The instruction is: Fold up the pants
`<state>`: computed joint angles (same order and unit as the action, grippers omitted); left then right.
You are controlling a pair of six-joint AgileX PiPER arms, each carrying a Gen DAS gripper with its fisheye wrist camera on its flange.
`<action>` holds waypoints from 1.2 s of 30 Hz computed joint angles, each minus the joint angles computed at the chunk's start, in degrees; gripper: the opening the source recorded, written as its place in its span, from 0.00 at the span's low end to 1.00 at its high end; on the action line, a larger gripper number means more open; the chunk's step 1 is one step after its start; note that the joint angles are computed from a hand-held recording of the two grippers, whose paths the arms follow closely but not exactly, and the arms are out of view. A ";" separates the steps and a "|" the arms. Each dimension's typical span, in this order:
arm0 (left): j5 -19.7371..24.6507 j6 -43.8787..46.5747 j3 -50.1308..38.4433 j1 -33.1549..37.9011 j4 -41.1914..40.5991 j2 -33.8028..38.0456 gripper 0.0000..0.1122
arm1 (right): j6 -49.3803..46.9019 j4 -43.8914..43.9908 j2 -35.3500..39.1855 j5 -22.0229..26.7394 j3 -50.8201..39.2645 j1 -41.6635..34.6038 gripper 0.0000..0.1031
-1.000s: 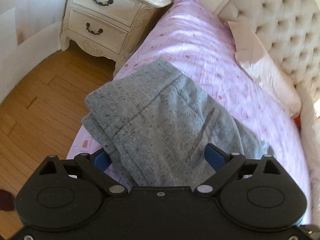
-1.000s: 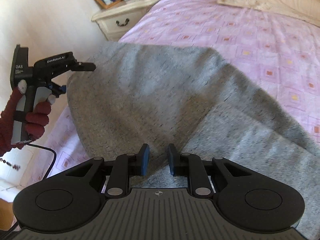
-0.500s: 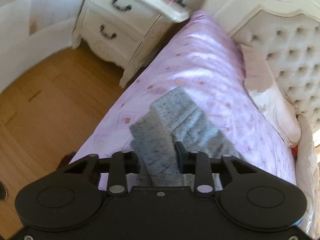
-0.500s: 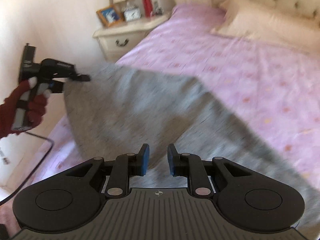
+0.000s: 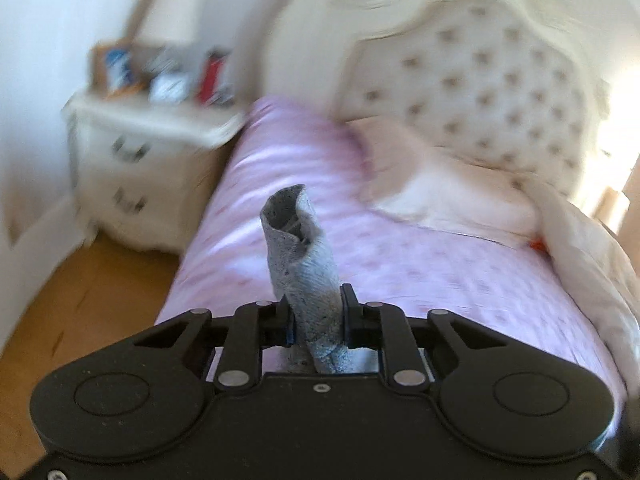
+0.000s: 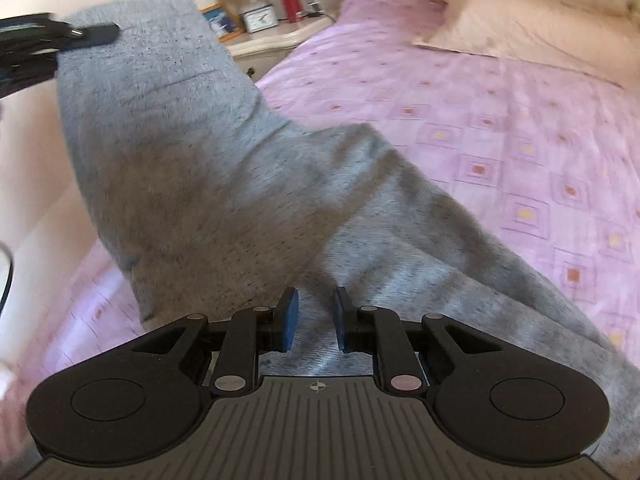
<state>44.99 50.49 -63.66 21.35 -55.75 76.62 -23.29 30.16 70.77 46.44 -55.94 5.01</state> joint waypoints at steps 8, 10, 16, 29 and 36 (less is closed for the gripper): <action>6.33 8.87 2.16 -18.37 -3.23 -4.58 0.18 | -1.29 7.93 -0.61 10.07 0.49 -16.26 0.19; 7.10 11.85 4.20 -21.89 -3.12 -4.35 0.18 | -0.66 10.23 0.01 12.52 0.13 -20.22 0.19; 10.87 14.16 9.61 -23.53 0.78 -4.25 0.21 | -4.54 21.04 1.58 14.40 1.17 -28.16 0.26; 3.56 -6.58 16.12 -27.80 19.50 -3.56 0.31 | 1.77 24.49 10.64 14.08 -3.92 -24.29 0.47; 5.59 -1.84 18.55 -23.87 17.35 -5.79 0.33 | 2.51 21.88 5.68 12.66 -3.63 -26.95 0.56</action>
